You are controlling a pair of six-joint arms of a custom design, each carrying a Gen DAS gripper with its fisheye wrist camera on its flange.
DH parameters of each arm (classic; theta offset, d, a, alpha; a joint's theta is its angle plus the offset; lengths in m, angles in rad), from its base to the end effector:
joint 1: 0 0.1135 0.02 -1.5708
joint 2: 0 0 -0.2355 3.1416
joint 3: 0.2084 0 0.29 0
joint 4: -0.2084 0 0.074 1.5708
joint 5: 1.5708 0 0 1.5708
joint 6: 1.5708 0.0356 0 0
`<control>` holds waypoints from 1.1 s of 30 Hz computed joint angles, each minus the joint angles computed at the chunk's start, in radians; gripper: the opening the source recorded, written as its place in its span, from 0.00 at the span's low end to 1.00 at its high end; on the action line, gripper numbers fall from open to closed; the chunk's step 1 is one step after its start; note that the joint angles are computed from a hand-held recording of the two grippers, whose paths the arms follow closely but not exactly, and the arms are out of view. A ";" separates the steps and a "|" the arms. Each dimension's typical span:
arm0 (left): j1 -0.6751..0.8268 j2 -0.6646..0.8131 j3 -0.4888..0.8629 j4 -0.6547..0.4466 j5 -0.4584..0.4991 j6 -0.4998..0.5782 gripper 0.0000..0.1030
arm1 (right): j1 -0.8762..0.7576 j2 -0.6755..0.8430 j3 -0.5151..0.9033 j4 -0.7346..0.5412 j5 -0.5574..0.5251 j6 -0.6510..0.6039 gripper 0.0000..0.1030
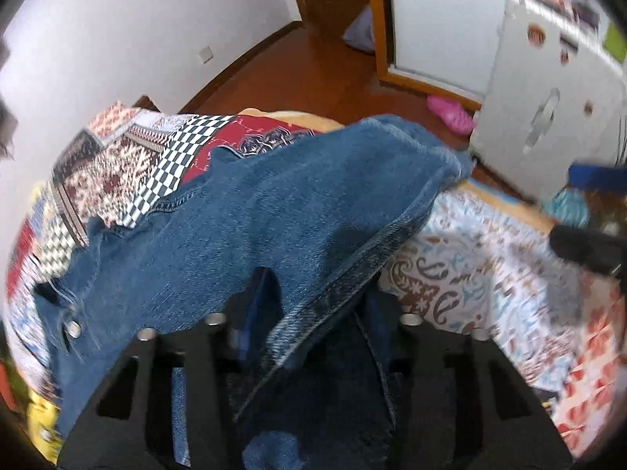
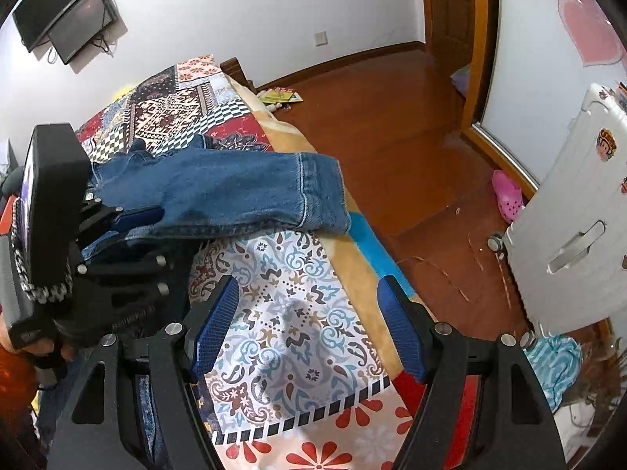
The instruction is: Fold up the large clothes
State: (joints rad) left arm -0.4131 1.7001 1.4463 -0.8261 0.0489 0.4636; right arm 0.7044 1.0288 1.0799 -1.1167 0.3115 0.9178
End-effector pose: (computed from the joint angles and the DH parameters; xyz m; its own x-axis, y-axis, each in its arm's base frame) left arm 0.3581 -0.1588 0.2373 -0.5337 0.7216 -0.4409 0.7387 0.6516 0.1722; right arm 0.1831 0.1413 0.2953 -0.8049 0.3081 -0.5071 0.2238 0.9491 0.2215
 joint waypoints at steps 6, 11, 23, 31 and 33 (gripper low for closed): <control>0.097 0.002 0.128 -0.118 0.206 -0.090 0.11 | 0.023 0.034 0.040 -0.008 0.012 -0.002 0.68; 0.222 -0.040 0.211 -0.177 0.339 -0.112 0.09 | 0.050 0.082 0.095 0.001 0.023 -0.013 0.68; 0.616 -0.080 0.183 -0.282 0.435 0.037 0.09 | 0.142 0.283 0.273 0.046 0.049 -0.095 0.68; 0.684 -0.155 -0.084 -0.218 0.282 0.187 0.30 | 0.130 0.424 0.310 0.066 -0.050 -0.139 0.68; 0.678 -0.213 -0.171 -0.154 0.225 0.189 0.38 | 0.124 0.453 0.308 0.058 -0.076 -0.135 0.68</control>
State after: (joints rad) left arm 0.2645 1.4873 1.2748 -0.9801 0.2738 0.6524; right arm 0.8284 1.4818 1.3882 -1.0583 0.2357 0.7824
